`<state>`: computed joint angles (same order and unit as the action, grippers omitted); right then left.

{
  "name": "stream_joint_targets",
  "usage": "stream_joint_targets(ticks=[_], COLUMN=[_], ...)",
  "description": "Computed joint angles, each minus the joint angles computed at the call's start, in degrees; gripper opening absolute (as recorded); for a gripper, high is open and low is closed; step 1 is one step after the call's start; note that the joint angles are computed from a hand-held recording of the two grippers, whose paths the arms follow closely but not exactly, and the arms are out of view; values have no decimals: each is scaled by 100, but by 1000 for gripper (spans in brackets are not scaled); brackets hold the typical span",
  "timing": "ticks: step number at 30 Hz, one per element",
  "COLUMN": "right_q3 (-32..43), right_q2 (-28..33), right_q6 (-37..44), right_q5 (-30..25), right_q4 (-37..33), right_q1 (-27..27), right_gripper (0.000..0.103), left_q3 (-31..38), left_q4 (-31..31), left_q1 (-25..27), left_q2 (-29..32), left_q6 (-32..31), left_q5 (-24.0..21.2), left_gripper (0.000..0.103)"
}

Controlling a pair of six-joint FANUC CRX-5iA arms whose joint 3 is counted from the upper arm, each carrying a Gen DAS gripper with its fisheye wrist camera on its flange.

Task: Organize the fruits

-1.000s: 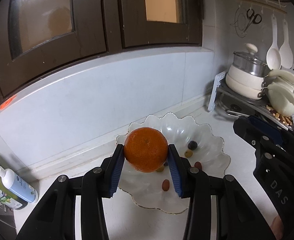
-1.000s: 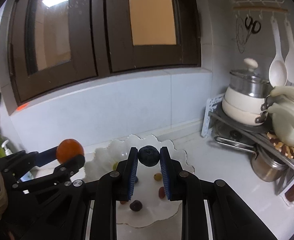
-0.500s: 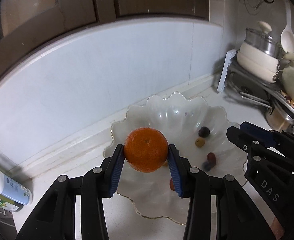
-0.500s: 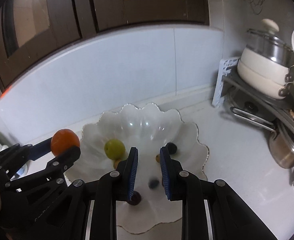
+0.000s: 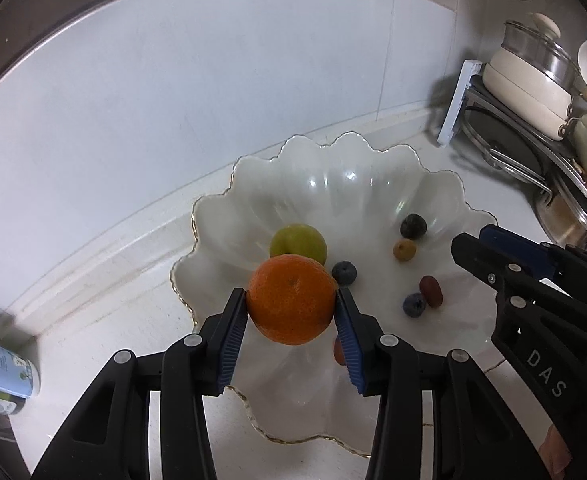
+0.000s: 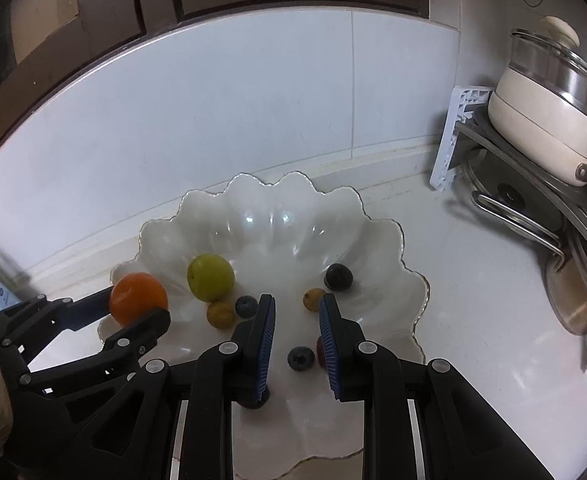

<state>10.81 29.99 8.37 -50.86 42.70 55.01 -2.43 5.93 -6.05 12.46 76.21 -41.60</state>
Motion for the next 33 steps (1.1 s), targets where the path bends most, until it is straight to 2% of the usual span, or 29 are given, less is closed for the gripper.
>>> stream_joint_targets(ticks=[2, 4, 6, 16, 19, 21, 24, 28, 33], right_q3=[36, 55, 83, -102, -242, -386, -555, -699, -903], right_q2=[7, 4, 2, -212, -336, -442, -565, -672, -804], right_q6=[31, 38, 71, -199, -399, -649, -946, -1276, -1773], right_q5=[-46, -68, -104, -279, -309, -371, -498, -737, -1091], right_q4=[-58, -128, -227, -235, -90, 105, 376, 673, 1095], right_q1=[2, -3, -4, 120, 224, 327, 492, 730, 1093], right_gripper=[25, 26, 27, 28, 36, 45, 47, 47, 58], left_q3=[-29, -64, -146, -317, -475, -593, -890, -1358, -2064], left_q4=[79, 72, 103, -235, -440, -569, -540, -287, 554], left_q1=[19, 32, 44, 127, 141, 167, 260, 456, 775], left_q2=[-17, -78, -201, -728, -982, -1144, -1452, -1913, -2492], left_q6=[-43, -34, -47, 287, 468, 555, 536, 335, -537], left_q5=[-4, 34, 145, 310, 416, 486, 628, 816, 1121], left_gripper=[45, 63, 70, 80, 85, 86, 87, 92, 93])
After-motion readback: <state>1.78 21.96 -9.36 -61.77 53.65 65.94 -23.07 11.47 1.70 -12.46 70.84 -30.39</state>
